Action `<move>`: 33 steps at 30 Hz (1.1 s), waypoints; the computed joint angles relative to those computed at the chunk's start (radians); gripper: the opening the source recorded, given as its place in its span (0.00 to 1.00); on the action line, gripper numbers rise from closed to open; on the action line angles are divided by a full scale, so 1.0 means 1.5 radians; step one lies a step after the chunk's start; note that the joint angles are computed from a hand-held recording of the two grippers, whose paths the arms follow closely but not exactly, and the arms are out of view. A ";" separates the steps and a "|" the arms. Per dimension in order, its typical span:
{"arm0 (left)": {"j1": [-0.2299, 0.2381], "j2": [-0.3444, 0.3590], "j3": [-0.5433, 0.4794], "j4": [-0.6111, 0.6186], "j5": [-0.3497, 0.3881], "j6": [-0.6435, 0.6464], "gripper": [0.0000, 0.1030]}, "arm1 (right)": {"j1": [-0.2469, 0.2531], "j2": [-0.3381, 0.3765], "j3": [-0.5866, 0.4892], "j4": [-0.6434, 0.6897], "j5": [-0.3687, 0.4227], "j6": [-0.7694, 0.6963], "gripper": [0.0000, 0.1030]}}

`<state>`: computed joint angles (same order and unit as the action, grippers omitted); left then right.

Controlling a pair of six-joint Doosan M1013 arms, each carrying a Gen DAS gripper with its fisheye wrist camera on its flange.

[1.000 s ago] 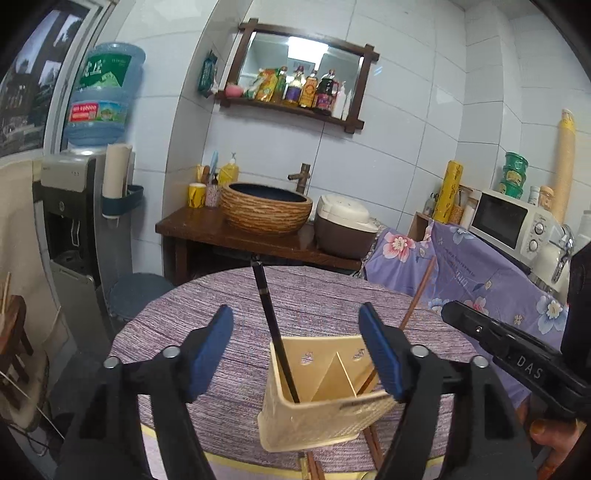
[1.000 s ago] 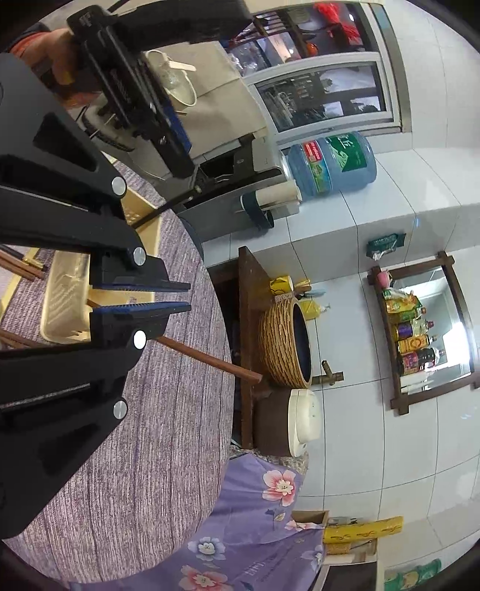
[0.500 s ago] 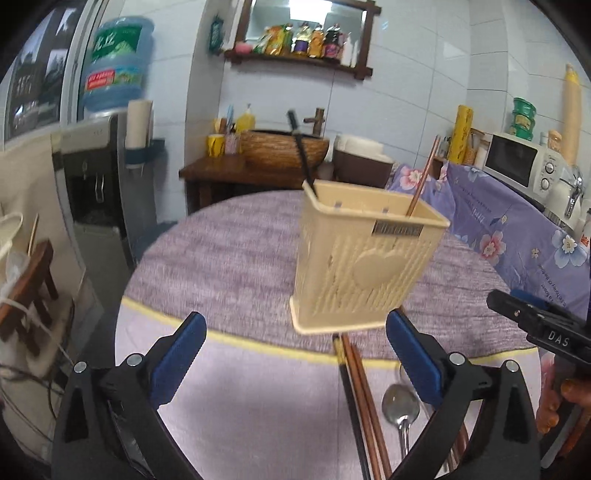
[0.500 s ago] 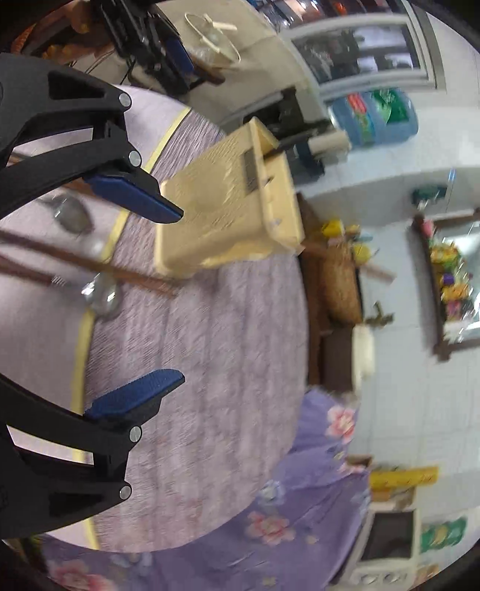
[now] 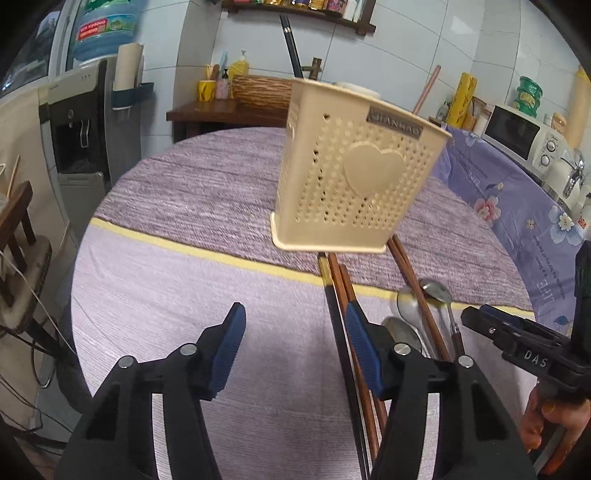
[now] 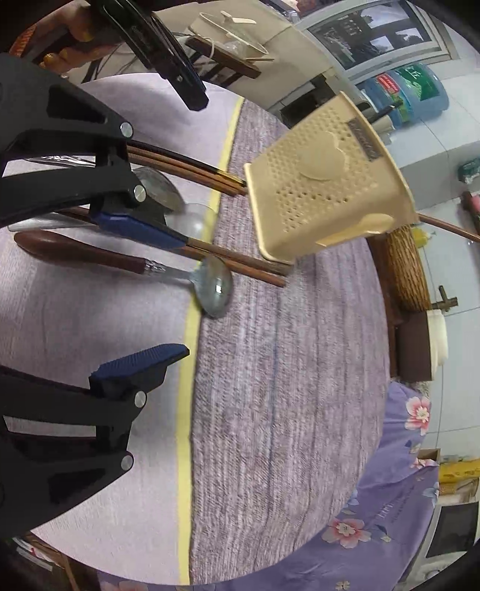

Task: Organize utensils

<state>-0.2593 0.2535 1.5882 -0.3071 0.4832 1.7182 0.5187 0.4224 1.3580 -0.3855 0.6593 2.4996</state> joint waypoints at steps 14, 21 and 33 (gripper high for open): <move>-0.023 0.010 -0.002 0.055 0.042 -0.026 0.42 | 0.010 0.020 -0.020 -0.014 0.043 -0.005 0.33; -0.042 0.015 -0.004 0.169 0.050 -0.105 0.37 | 0.018 0.022 -0.026 -0.040 0.065 -0.017 0.26; -0.029 0.021 -0.018 0.150 0.069 -0.089 0.14 | 0.002 -0.010 0.025 -0.051 0.046 0.026 0.11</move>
<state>-0.3030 0.2845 1.5617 -0.0825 0.5869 1.5852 0.5216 0.4071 1.3949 -0.4624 0.7277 2.5384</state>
